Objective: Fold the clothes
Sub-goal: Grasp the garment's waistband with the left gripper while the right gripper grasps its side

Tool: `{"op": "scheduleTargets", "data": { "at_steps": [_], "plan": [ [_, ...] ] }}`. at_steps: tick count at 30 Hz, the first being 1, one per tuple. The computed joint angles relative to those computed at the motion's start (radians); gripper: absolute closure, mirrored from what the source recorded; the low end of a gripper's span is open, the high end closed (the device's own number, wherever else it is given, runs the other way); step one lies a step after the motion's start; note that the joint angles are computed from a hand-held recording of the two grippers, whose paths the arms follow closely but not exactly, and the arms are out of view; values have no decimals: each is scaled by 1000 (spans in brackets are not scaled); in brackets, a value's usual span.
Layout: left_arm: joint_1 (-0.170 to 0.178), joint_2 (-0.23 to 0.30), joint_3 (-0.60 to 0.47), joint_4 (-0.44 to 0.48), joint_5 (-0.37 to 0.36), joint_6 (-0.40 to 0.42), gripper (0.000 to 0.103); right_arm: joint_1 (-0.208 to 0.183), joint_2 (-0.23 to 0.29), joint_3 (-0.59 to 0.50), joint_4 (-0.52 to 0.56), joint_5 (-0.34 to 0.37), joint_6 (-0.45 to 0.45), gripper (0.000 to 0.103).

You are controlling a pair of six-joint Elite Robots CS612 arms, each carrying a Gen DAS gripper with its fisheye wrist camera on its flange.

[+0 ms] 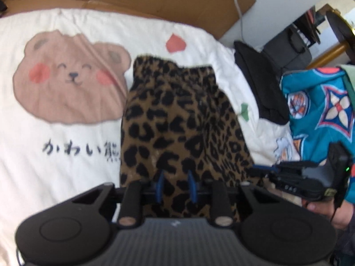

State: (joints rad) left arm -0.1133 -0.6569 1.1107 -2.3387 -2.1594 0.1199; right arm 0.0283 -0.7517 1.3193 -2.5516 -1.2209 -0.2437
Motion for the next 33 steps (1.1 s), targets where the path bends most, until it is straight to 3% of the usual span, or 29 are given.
{"op": "scheduleTargets", "data": {
  "at_steps": [7, 12, 18, 20, 21, 22, 23, 24, 29, 33],
  "plan": [
    [-10, 42, -76, 4, 0, 22, 80, -6, -2, -5, 28, -31, 16, 103],
    [-22, 91, -145, 40, 17, 25, 84, -15, 7, -36, -2, 60, 57, 100],
    [-34, 118, -174, 66, 33, 47, 86, 6, 59, -132, 12, 75, 2, 65],
    [-36, 123, -176, 65, 37, 47, 86, 12, 75, -155, 26, 73, -9, 65],
    [-36, 126, -176, 62, 39, 42, 86, 14, 81, -164, 32, 75, -12, 65],
    [-36, 128, -176, 57, 40, 36, 86, 16, 87, -173, 38, 76, -16, 72],
    [-36, 129, -174, 51, 40, 27, 87, 19, 91, -180, 54, 64, -31, 84],
    [-36, 130, -172, 44, 40, 17, 88, 24, 95, -189, 78, 36, -43, 103],
    [-34, 117, -158, 9, 34, -9, 91, 19, 89, -179, 52, 1, 8, 103],
    [-24, 99, -133, -89, 14, -46, 91, 15, 83, -171, 17, -18, 40, 103]
  ]
}}
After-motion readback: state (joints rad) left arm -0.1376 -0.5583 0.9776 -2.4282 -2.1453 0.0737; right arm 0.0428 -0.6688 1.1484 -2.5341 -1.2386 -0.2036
